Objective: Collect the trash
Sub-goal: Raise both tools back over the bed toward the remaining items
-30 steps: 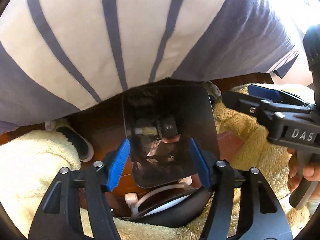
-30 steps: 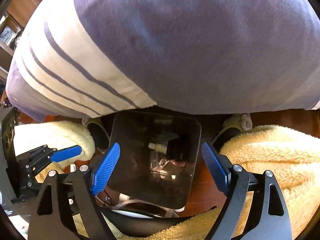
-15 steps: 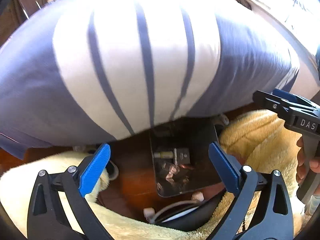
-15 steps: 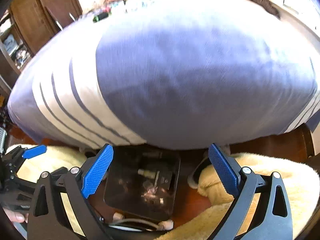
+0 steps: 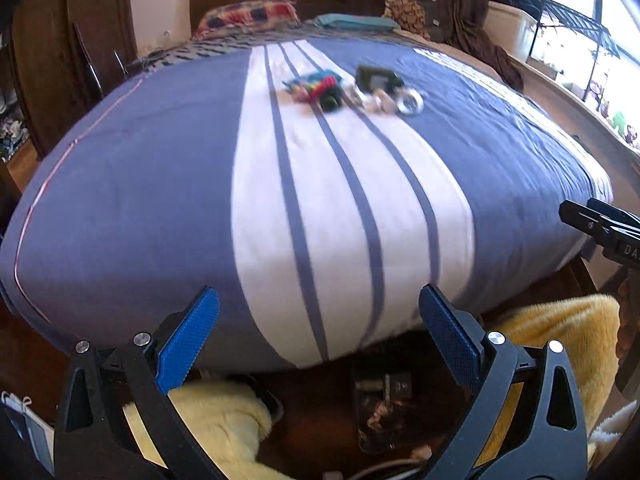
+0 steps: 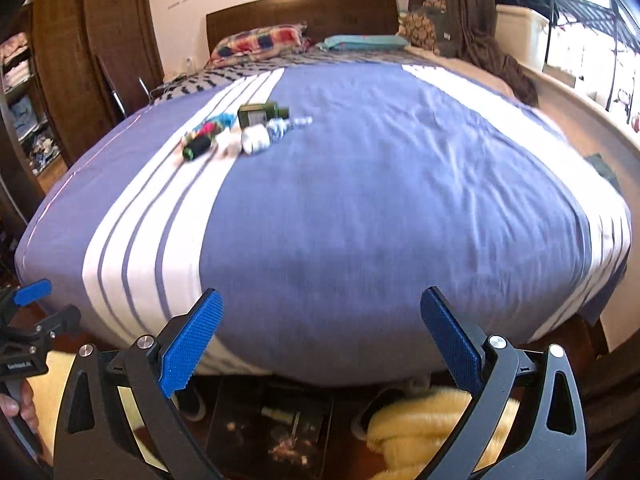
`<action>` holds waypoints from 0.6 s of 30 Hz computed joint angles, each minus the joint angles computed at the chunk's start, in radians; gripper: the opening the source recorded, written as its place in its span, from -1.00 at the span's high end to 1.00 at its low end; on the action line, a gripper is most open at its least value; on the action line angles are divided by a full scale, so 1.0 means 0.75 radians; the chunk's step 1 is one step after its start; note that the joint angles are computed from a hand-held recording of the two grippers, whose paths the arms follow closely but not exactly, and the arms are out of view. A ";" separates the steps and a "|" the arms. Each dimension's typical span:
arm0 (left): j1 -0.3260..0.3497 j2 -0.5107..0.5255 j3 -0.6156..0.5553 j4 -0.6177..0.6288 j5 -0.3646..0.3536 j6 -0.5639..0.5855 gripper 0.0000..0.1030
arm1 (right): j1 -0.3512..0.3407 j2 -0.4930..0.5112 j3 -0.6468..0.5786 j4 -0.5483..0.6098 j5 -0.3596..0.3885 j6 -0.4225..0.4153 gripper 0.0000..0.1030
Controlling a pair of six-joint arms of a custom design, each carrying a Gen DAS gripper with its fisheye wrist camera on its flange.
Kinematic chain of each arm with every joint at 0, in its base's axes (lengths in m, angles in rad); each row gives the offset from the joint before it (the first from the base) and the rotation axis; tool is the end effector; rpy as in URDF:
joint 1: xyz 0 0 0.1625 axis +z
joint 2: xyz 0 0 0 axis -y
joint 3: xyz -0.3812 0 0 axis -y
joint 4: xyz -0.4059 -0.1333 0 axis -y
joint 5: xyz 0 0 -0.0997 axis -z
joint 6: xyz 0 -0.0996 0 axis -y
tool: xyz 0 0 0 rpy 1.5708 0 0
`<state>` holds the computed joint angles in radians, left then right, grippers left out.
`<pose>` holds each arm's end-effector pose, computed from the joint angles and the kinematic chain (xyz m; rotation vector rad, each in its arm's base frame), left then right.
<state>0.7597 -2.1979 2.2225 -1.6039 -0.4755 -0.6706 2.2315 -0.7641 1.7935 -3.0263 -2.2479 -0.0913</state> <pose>-0.0518 -0.3552 0.4164 0.1473 2.1733 -0.9034 0.4286 -0.4360 0.0489 0.7418 -2.3981 0.7672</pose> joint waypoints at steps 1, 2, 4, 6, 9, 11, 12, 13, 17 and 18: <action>0.025 0.031 -0.012 -0.077 0.007 0.064 -0.84 | -0.002 0.009 -0.021 0.001 -0.001 -0.010 -0.93; 0.045 0.047 -0.017 -0.130 0.009 0.111 -0.84 | -0.007 0.031 -0.060 0.005 -0.003 -0.024 -0.93; 0.089 0.107 -0.037 -0.262 0.008 0.216 -0.84 | -0.011 0.060 -0.104 0.010 -0.004 -0.034 -0.93; 0.128 0.160 -0.052 -0.368 0.000 0.295 -0.84 | -0.023 0.103 -0.176 0.041 0.007 -0.046 -0.93; 0.204 0.260 -0.092 -0.521 -0.019 0.418 -0.84 | -0.038 0.162 -0.271 0.085 0.034 -0.060 -0.93; 0.252 0.330 -0.128 -0.603 -0.033 0.489 -0.84 | -0.052 0.221 -0.356 0.125 0.057 -0.084 -0.93; 0.273 0.363 -0.147 -0.632 -0.034 0.517 -0.84 | -0.053 0.240 -0.385 0.146 0.058 -0.089 -0.93; 0.288 0.387 -0.161 -0.661 -0.033 0.543 -0.84 | -0.058 0.264 -0.421 0.167 0.064 -0.097 -0.93; 0.356 0.510 -0.239 -0.817 -0.047 0.666 -0.84 | -0.079 0.376 -0.594 0.242 0.102 -0.126 -0.92; 0.368 0.532 -0.255 -0.847 -0.050 0.692 -0.84 | -0.084 0.402 -0.635 0.256 0.119 -0.135 -0.91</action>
